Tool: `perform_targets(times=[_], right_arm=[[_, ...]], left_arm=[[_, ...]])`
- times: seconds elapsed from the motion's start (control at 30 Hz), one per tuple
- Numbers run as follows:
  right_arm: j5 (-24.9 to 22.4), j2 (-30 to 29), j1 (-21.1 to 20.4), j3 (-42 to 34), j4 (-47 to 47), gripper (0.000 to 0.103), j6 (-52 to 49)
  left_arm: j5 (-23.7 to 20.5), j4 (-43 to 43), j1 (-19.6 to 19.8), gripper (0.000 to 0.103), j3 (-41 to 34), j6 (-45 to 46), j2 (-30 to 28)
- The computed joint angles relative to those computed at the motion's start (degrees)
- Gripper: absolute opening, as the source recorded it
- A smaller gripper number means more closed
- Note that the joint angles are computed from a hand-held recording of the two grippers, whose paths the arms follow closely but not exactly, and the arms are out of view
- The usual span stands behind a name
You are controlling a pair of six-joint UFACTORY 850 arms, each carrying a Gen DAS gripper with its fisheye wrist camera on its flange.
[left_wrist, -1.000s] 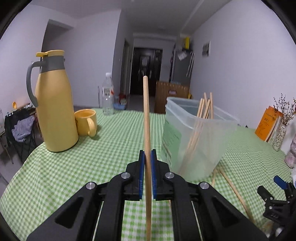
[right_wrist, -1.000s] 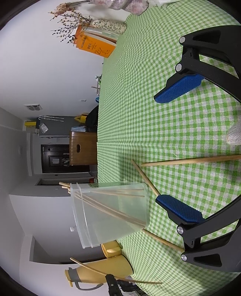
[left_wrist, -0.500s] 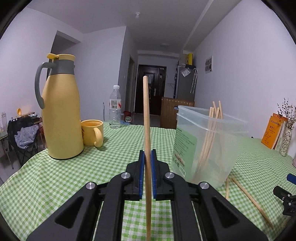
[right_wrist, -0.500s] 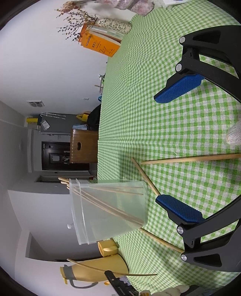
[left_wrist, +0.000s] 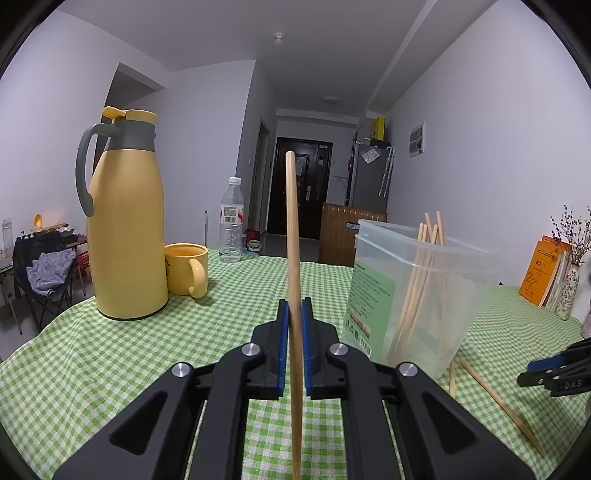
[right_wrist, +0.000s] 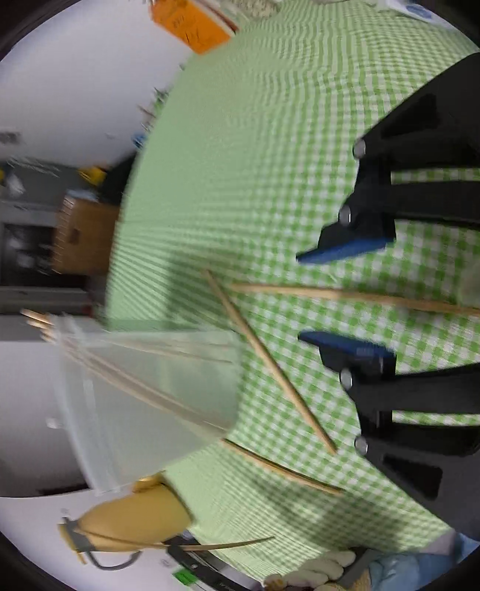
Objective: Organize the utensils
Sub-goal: 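Lower the right tool onto a loose chopstick while the left tool holds its chopstick upright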
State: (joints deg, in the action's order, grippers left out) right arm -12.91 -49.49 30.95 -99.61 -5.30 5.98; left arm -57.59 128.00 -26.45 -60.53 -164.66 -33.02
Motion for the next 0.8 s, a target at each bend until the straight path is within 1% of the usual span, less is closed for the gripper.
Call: perform_targets(times=[0.03,0.1,0.17,0.27,0.33,0.43,0.6,0.67,0.8], right_arm=[[-3.78,-1.39,-0.13,-2.64,3.72,0.024,-3.72],[-11.26,-4.28,-0.12,-7.63,5.59,0.019,-5.60],[-16.51,-6.33,-0.10,-10.88,6.72,0.016,-6.29],[-20.18,-8.12,0.10,-13.05,6.78,0.015,-5.37],[-21.16,-8.66,0.20,-13.54,5.42,0.015,-3.55],[-21.45,-8.99,0.23,-13.78,4.91,0.015,-2.84],[-23.42,-9.76,0.28,-14.53,3.75,0.014,-1.53],[-23.65,-9.80,0.26,-14.64,4.05,0.008,-1.46],[-23.21,-9.61,0.33,-14.28,4.07,0.006,0.76]], left_arm=[[0.08,0.04,0.03,0.004,0.00,-0.03,0.01],[-0.05,0.11,-0.02,0.004,0.16,-0.29,0.12],[-0.13,0.16,-0.01,0.004,0.28,-0.45,0.27],[-0.34,0.23,-0.05,0.004,0.46,-0.77,0.43],[-0.31,0.50,0.03,0.004,0.52,-0.93,0.45],[-0.37,0.61,0.01,0.004,0.55,-1.03,0.47],[-0.18,0.86,0.19,0.004,0.62,-1.49,0.58],[-0.18,0.91,0.22,0.004,0.62,-1.54,0.58],[-0.16,0.70,0.24,0.004,0.58,-1.36,0.57]])
